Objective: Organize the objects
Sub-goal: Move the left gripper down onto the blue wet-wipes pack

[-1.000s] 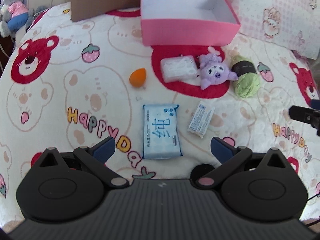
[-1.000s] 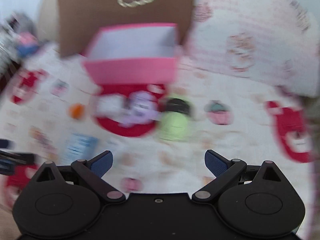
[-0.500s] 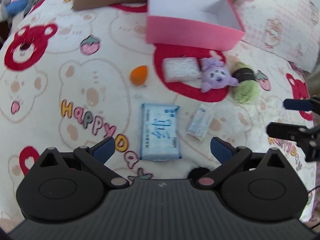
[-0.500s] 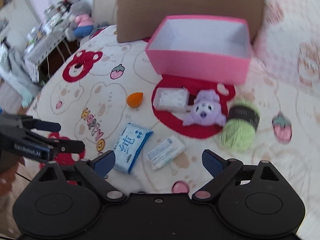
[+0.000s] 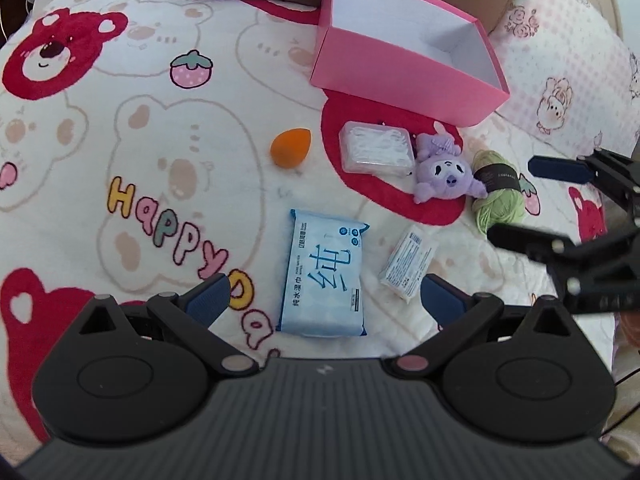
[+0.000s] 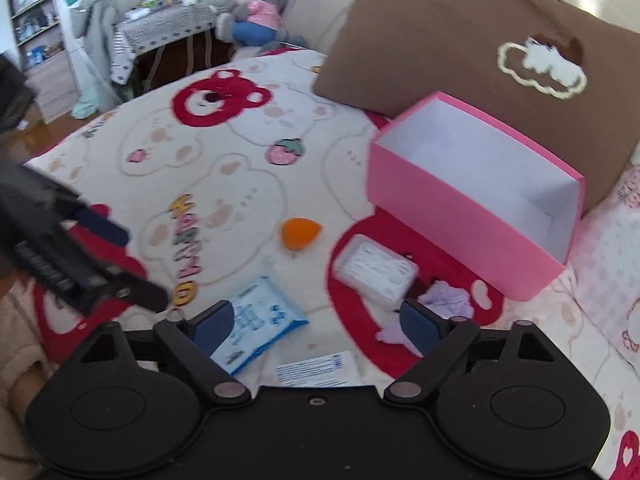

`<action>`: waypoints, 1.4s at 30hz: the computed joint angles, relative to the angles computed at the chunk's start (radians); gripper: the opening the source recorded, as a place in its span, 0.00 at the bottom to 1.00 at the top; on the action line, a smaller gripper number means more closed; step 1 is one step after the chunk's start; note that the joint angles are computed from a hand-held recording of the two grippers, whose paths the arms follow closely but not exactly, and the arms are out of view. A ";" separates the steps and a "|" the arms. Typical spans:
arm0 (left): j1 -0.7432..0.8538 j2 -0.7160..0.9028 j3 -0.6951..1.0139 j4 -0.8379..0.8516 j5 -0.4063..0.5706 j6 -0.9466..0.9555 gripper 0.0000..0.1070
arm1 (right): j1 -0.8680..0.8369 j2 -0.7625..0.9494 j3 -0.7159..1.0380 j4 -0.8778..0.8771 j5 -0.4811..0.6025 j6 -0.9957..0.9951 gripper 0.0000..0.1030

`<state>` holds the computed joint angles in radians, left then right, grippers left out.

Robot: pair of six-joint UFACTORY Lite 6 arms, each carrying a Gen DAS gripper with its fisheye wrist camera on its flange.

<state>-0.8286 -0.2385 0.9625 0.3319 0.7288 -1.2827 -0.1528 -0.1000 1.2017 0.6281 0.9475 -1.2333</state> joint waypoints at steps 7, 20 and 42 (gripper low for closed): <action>0.028 -0.034 -0.136 0.103 -0.094 -0.203 0.94 | 0.043 0.077 0.003 0.017 -0.069 -0.043 0.88; 0.049 0.047 -0.273 -0.006 -0.373 -0.212 0.93 | 0.160 0.323 0.186 -0.004 0.041 0.119 0.88; 0.011 0.154 -0.363 0.211 -0.568 -0.530 0.64 | 0.306 0.565 0.237 -0.071 -0.055 0.172 0.44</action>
